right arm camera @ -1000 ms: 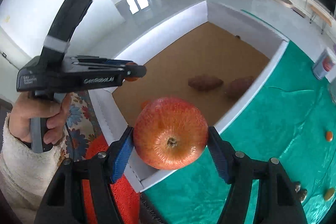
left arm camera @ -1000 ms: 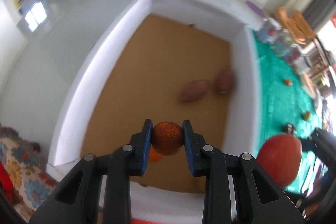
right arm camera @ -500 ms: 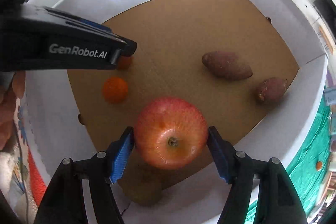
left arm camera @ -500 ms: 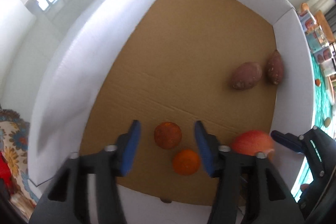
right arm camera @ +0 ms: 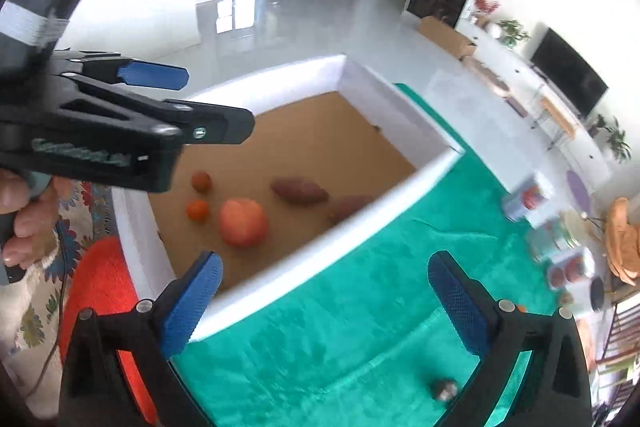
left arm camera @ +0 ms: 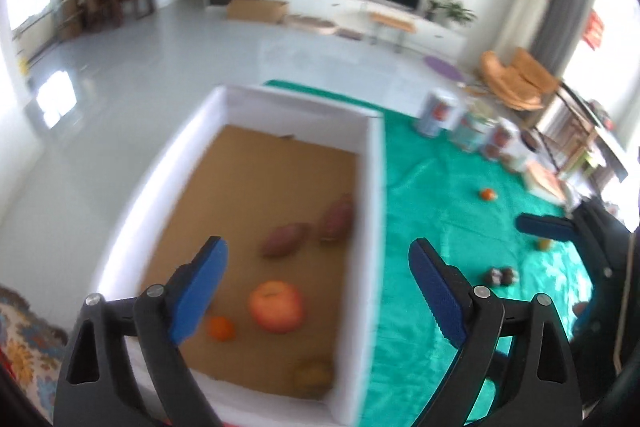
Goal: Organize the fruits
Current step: 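Return both open grippers over the table and hold above the fruit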
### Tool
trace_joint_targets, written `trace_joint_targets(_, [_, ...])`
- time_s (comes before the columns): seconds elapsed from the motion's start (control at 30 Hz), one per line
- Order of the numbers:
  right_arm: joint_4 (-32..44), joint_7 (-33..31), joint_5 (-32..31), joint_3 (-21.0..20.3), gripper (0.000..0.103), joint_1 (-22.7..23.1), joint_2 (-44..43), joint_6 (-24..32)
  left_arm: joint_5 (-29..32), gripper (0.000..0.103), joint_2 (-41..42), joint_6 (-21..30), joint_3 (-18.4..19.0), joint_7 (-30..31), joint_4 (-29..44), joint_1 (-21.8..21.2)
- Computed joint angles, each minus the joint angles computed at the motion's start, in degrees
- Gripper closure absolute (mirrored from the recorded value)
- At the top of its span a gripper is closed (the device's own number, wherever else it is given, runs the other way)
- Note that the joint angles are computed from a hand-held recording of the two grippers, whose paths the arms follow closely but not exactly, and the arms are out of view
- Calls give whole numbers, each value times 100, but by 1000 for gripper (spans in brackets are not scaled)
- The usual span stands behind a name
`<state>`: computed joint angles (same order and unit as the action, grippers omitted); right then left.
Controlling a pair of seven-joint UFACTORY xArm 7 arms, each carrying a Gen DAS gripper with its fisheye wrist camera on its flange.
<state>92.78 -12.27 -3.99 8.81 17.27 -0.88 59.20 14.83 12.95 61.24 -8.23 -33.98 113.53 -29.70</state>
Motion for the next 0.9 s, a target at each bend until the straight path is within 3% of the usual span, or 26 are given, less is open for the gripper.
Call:
trace_joint_targets(0.23, [-3145,-105,-387,-470,1,-763,-2421,-653,126,7,576,-812,-373,144,-222,-922])
trace_joint_targets(0.37, [-4525,-69,-155,-897,1,-1304,-3443,-684,-65,8,1168,-653,-394,-4,-96,-1430])
trace_joint_targets(0.5, [-5704,193,-99,-1241,1,-2013,-4237,-1190,15,8,1409,-940,-244,-170,-259,-1814])
trace_joint_targets(0.6, [-6349,505,70,-1480,1,-2505,-4651,-1648,457,8,1628,-1047,-13,-407,-147,-2093])
trace_joint_targets(0.7, [-6707,832,178,-1605,1,-2964,-4667,-2199,486,7,1543,-1354,25,-556,-480,-2025])
trace_joint_targets(0.9, [-7032,1133,304,-1683,1,-3307,-4509,-2910,922,7,1706,-1535,210,-850,-617,-2130])
